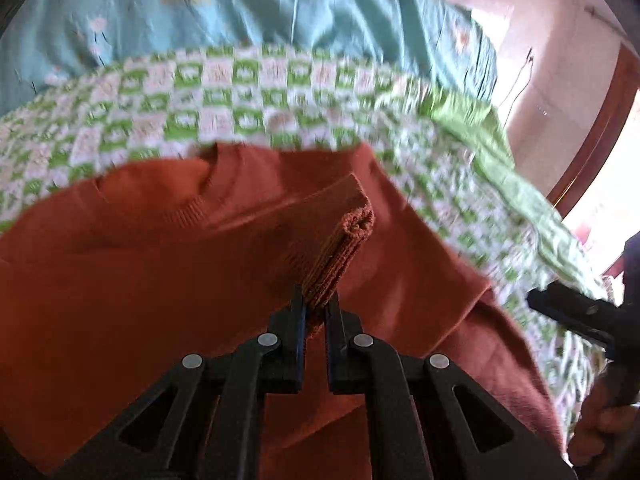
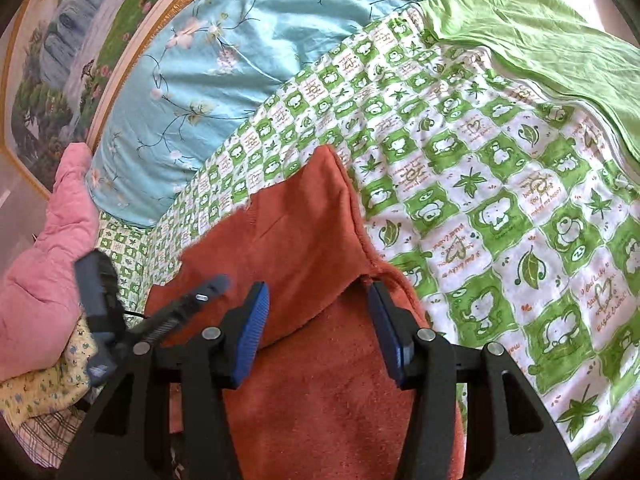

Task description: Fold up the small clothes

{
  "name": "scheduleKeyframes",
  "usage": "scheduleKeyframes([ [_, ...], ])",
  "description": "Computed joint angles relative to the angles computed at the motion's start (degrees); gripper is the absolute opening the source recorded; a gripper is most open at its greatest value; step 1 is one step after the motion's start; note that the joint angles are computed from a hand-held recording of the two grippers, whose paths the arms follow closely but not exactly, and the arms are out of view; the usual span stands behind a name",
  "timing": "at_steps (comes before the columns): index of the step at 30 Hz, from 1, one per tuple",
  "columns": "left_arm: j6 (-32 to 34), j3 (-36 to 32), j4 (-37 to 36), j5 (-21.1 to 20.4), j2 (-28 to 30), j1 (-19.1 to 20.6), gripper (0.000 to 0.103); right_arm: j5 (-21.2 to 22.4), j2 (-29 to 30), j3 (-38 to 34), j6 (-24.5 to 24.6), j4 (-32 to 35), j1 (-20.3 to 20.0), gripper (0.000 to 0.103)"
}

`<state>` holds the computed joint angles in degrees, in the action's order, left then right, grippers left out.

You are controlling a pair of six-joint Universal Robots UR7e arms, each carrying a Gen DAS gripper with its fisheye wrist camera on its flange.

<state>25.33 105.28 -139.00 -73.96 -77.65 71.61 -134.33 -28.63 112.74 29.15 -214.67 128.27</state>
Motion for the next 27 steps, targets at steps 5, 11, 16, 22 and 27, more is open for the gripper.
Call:
scheduleKeyframes([
  [5, -0.3, 0.1, 3.8, 1.0, -0.4, 1.2, 0.019, 2.7, 0.7, -1.5, 0.0, 1.9, -1.3, 0.054],
  [11, 2.0, 2.6, 6.3, 1.6, -8.3, 2.8, 0.036, 6.5, 2.9, -6.8, -2.3, 6.6, -2.4, 0.069],
  [16, 5.7, 3.6, 4.9, 4.9, -15.8, 6.3, 0.041, 7.4, 4.7, -12.2, -5.4, 11.7, -4.2, 0.069],
  [22, 4.3, -0.3, -3.8, 14.0, -15.8, 13.3, 0.041, 7.3, 5.8, -16.3, -5.5, 19.2, -6.5, 0.069],
  [27, -2.6, -9.8, 3.4, 10.8, -9.1, 18.6, 0.041, 5.2, 8.7, -21.4, -8.1, 22.4, -6.1, 0.016],
])
